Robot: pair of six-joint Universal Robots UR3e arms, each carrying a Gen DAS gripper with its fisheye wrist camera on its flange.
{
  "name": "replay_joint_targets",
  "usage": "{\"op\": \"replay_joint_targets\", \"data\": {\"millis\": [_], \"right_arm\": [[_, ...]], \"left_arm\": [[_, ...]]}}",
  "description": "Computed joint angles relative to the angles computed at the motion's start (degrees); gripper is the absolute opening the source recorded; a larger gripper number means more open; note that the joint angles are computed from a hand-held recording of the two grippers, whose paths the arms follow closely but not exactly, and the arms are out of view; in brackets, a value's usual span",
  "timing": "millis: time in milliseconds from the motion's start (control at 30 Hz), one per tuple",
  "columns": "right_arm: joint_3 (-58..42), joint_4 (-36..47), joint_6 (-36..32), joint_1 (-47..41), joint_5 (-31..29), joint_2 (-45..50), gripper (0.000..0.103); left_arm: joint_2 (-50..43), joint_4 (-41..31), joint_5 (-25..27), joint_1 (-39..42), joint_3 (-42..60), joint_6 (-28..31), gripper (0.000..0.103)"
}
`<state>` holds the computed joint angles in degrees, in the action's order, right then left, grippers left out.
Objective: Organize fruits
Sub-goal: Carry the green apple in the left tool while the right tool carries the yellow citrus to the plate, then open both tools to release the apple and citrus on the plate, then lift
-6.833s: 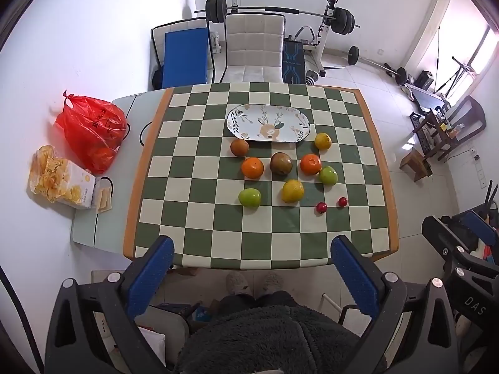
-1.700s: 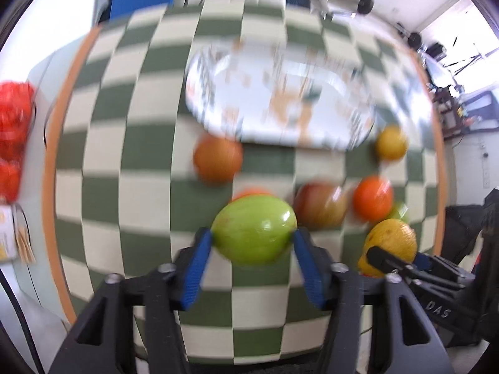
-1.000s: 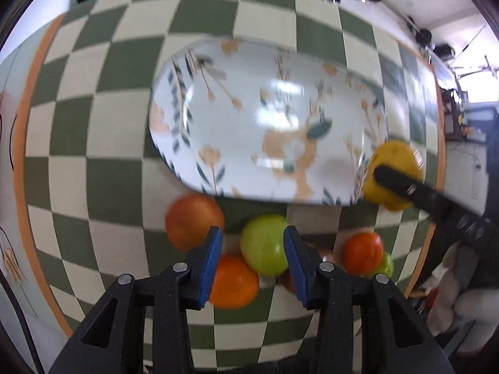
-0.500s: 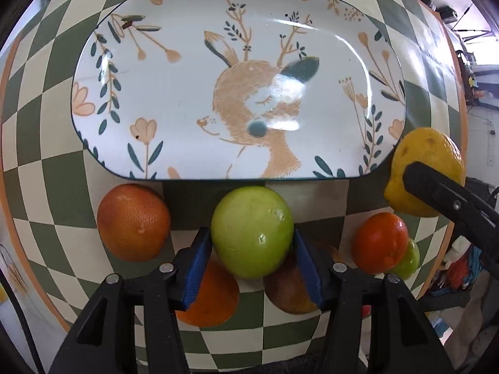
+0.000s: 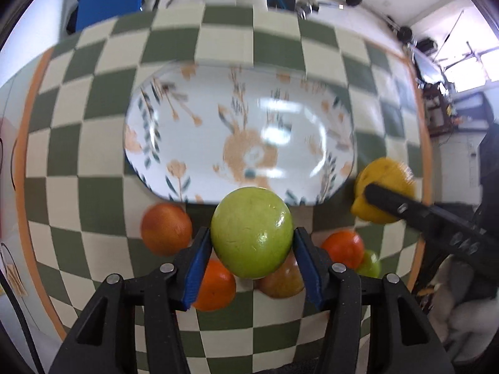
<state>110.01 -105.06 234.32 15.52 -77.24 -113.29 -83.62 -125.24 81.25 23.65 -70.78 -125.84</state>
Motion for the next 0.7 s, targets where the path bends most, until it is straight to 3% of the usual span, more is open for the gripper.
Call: {"op": "replay_joint_targets", "data": {"millis": [100,333,700], "right_arm": [[-2.2,-1.7,-2.3,-1.6,1.1,2.8,0.065],[-10.1,-5.9,-10.0,-4.4,4.8,20.2,0.065],[-21.5,-0.9,-16.1,-5.9,6.4,32.6,0.066]], "left_arm": [[-8.1,2.2,-2.5,-3.5,7.8,-6.3,0.051],[-26.8,5.7,-1.8,-10.8,18.2,-21.2,0.051],[-37.9,-1.3,-0.1,-13.2,31.8,-23.4,0.052]]}}
